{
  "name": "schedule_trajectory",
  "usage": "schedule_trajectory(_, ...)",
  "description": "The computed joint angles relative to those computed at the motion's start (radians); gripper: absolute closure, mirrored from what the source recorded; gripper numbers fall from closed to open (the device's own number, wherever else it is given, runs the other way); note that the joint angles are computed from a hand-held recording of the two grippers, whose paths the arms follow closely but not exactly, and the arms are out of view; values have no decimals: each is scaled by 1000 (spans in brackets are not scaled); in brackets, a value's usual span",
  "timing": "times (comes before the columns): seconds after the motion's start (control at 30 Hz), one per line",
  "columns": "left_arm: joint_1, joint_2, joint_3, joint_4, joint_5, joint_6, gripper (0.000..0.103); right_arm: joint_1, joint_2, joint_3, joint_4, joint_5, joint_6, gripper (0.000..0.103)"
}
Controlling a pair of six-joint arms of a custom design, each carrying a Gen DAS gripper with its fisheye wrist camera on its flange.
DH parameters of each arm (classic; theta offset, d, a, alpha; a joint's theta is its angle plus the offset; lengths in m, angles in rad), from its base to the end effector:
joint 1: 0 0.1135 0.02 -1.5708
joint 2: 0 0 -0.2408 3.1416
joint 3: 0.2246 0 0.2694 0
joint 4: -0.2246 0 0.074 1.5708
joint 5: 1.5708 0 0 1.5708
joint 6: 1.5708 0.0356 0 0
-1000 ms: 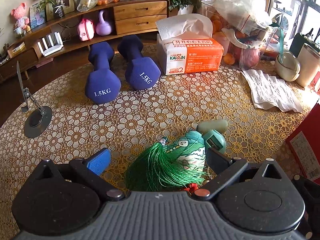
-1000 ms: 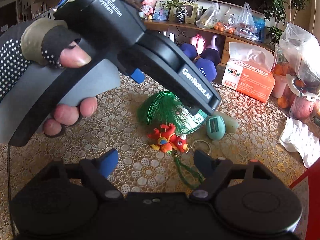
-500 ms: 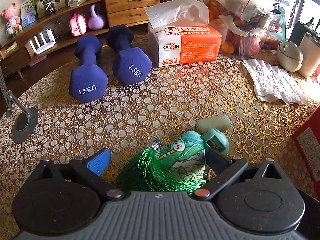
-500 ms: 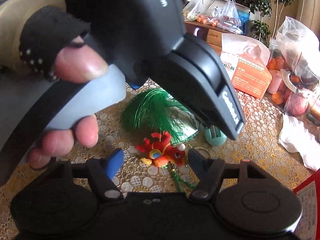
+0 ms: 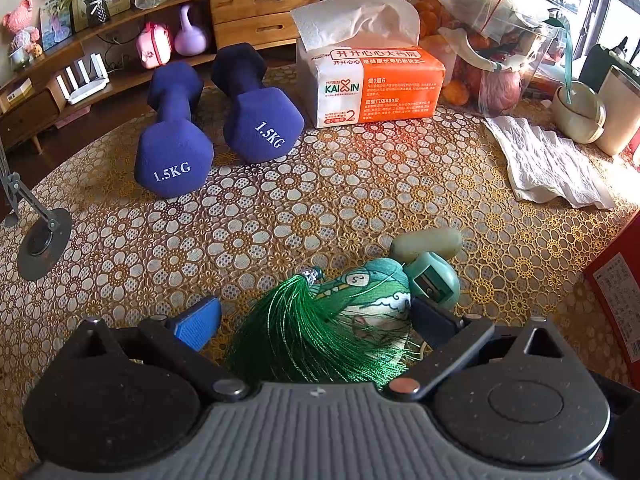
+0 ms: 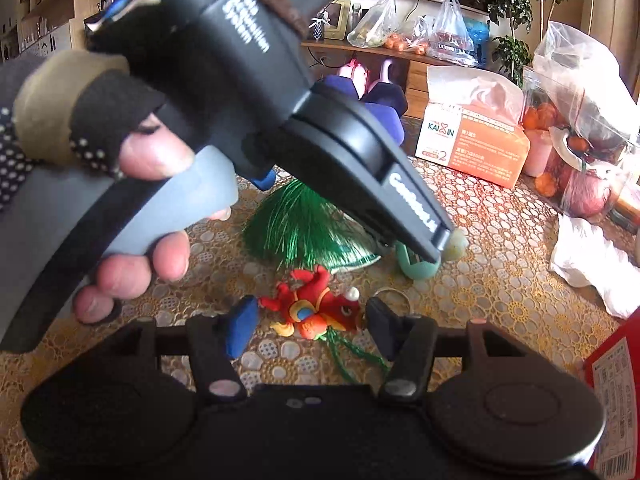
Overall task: Organize objects
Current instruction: 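Reach for the green tassel pouch with the left tool while the right tool reaches for the red plush toy, then grasp the green tassel pouch with the left tool while the right tool grasps the red plush toy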
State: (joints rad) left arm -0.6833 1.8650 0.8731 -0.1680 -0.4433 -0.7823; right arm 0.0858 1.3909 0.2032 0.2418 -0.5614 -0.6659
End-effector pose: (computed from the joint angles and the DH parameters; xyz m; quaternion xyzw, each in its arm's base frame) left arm 0.2626 -0.1941 0.0596 -0.0920 0.9516 0.0268 0.2919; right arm 0.1893 0.0353 0.0448 -0.4148 0.8193 0.1681 0.3584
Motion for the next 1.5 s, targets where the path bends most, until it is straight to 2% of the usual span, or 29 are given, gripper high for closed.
schedule_trajectory(0.13, -12, 13, -3, 14, -10, 7, 2, -98, -61, 21, -163, -69, -96, 45)
schedule_trajectory(0.23, -22, 22, -11, 28, -14, 1, 8, -153, -81, 33, -241, -102, -153, 45)
schedule_trajectory(0.33, -35, 24, -18, 39, -21, -3, 20, -193, -104, 30, -294, -119, -187, 45)
schedule_trajectory(0.37, -40, 28, -16, 36, -29, -6, 27, -214, -108, 31, -315, -130, -204, 45)
schedule_trajectory(0.5, -71, 36, -9, 25, -74, -30, 32, -258, -67, 65, -336, -154, -228, 45)
schedule_trajectory(0.67, -115, 8, -12, -16, -120, -74, 33, -360, -68, 110, -452, -198, -318, 45)
schedule_trajectory(0.83, -182, -79, -20, -117, -165, -145, 33, -482, -80, 208, -694, -254, -463, 45)
schedule_trajectory(1.0, -280, -182, 5, -270, -224, -246, 33, -636, -54, 358, -1015, -314, -687, 45)
schedule_trajectory(1.13, -370, -215, 97, -437, -259, -298, 33, -770, -4, 519, -1315, -329, -900, 45)
schedule_trajectory(1.2, -414, -214, 157, -516, -275, -322, 33, -823, 28, 601, -1423, -330, -980, 45)
schedule_trajectory(1.33, -483, -173, 294, -642, -293, -353, 33, -923, 101, 755, -1586, -321, -1092, 45)
schedule_trajectory(1.5, -548, -82, 472, -735, -302, -360, 33, -1004, 217, 950, -1675, -300, -1100, 45)
